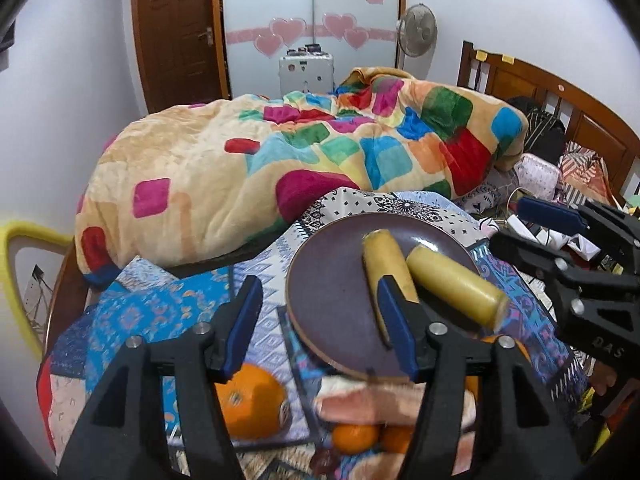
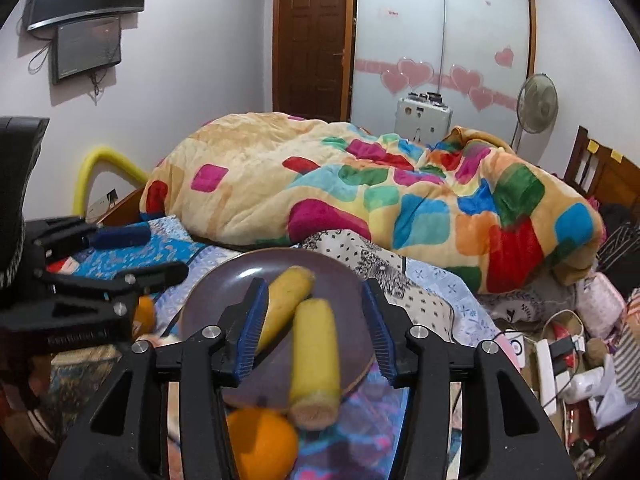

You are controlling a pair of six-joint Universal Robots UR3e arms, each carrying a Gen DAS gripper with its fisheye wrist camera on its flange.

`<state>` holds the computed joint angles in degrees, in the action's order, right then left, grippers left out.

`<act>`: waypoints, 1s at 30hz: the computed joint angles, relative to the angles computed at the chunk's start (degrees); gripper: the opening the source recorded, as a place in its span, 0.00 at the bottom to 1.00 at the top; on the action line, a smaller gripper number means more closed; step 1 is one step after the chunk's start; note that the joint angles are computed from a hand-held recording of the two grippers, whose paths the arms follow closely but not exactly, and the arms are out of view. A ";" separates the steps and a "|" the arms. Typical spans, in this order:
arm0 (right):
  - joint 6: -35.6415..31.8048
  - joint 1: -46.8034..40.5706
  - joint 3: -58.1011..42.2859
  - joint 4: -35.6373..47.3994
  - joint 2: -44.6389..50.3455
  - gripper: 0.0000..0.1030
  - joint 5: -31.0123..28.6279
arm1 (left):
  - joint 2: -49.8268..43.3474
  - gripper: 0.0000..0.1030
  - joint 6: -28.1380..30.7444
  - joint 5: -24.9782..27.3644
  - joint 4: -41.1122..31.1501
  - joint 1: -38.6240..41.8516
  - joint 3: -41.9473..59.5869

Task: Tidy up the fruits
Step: 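Carry both yellow cylinders onto the purple plate and open both grippers, then grasp a large orange with the left gripper while the right gripper grasps another large orange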

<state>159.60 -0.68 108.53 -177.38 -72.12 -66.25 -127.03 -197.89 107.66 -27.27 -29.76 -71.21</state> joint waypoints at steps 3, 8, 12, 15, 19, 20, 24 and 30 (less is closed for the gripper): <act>-0.35 0.18 6.04 -4.39 -3.15 0.56 -1.17 | 4.17 0.61 -0.42 0.70 2.88 -0.62 -7.05; -0.43 0.16 15.43 -11.20 -6.87 0.68 -2.08 | 9.68 0.71 -1.22 3.13 7.96 -1.96 -17.51; -0.36 -0.11 21.11 -16.32 -6.44 0.68 -3.15 | 13.68 0.74 -2.00 3.39 11.11 -2.33 -25.38; -0.42 -1.08 22.78 -15.28 -6.03 0.68 -2.07 | 16.13 0.74 -2.39 3.09 12.49 -2.38 -30.43; 0.06 -0.12 23.13 -15.81 -4.00 0.68 -3.74 | 17.41 0.77 -3.30 3.79 14.54 -2.53 -34.91; 0.17 0.21 22.71 -15.80 -3.27 0.68 -4.17 | 17.38 0.78 -3.60 4.05 14.68 -2.72 -35.40; 0.77 1.17 21.75 -16.49 -1.16 0.68 -5.66 | 17.15 0.78 -3.57 3.46 15.58 -1.96 -37.63; -0.35 -0.86 22.04 -13.56 -1.58 0.55 -1.29 | 15.49 0.79 -3.03 1.70 16.88 -0.13 -38.45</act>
<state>159.25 -1.54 130.57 -190.95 -73.70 -67.55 -111.54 -200.92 109.37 -10.38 -29.89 -109.66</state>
